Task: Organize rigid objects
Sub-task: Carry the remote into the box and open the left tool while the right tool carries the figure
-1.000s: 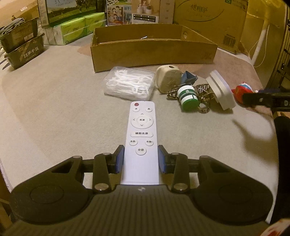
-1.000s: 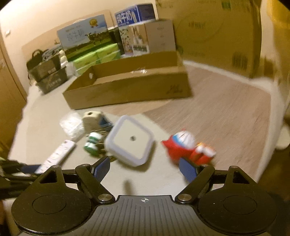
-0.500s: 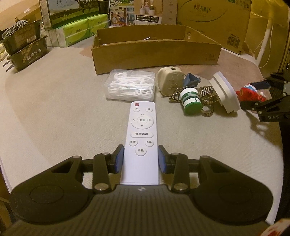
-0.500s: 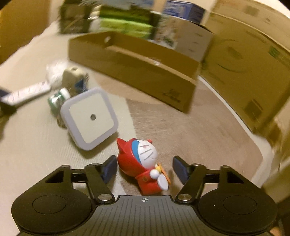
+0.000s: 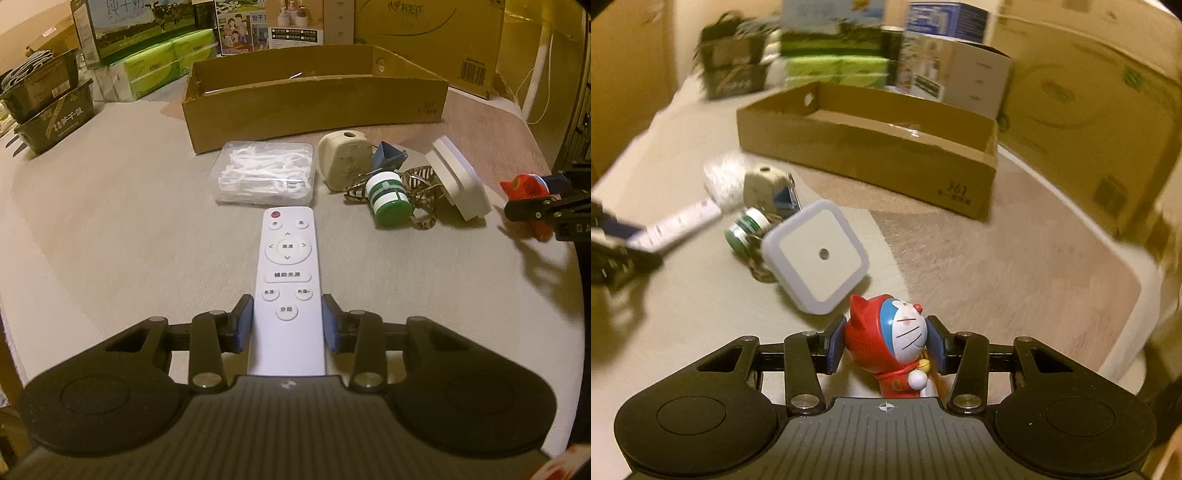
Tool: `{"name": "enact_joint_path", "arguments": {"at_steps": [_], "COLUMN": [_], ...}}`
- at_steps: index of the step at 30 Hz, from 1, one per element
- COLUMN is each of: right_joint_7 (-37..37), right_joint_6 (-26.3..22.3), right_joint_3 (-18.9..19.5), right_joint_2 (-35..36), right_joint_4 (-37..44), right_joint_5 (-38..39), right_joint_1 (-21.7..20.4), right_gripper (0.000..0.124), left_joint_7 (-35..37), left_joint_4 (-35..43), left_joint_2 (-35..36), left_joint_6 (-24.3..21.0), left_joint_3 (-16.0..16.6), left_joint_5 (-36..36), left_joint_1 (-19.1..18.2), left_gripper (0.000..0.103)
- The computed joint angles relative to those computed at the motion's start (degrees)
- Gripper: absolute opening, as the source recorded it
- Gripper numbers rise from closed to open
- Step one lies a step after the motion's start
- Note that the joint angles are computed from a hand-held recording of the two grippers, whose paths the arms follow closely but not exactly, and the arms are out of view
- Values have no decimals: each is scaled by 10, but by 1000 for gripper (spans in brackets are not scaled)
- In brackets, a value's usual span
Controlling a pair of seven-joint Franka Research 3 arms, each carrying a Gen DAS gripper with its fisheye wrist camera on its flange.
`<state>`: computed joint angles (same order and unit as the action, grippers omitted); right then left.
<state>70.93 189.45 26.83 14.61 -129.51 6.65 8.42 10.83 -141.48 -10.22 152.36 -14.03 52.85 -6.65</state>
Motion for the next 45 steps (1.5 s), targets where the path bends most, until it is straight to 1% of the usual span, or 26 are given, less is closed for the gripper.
{"name": "enact_joint_path", "arguments": {"at_steps": [2,6,10,15,18,24,28,35,39,42,45], "right_joint_7": [20,68,107,155,176,215,240,241,210,187,165], "right_joint_6": [2,9,11,17,18,24,19,11,-3,-20,-42], "right_joint_3": [54,184,239,292,297,282,279,255,228,199,162], "right_joint_2": [-5,-7,-9,-7,-6,-5,1,21,47,73,101], "right_joint_4": [-10,-31,-35,-34,-28,-12,-1,37,87,137,198], "right_joint_5": [4,-27,-62,-105,-129,-167,-192,-194,-169,-147,-128], "right_joint_1": [-49,-173,-226,-279,-286,-272,-272,-248,-215,-181,-136], "right_gripper": [46,46,46,46,46,46,46,46,46,46,46], "left_joint_7": [-7,-18,-31,-43,-48,-53,-56,-60,-58,-59,-46], "left_joint_4": [-5,-20,-30,-34,-30,-17,-8,28,66,101,137], "left_joint_2": [-9,-34,-58,-79,-84,-82,-77,-46,-15,11,38], "left_joint_6": [-3,-2,-1,0,1,10,16,37,47,55,63], "left_joint_3": [-2,-6,-12,-19,-22,-22,-20,-9,4,17,33], "left_joint_5": [-1,-1,1,8,16,32,40,67,91,108,114], "left_joint_1": [-1,1,7,16,23,35,40,55,66,71,74], "left_gripper": [35,35,35,35,35,35,35,35,35,35,35]}}
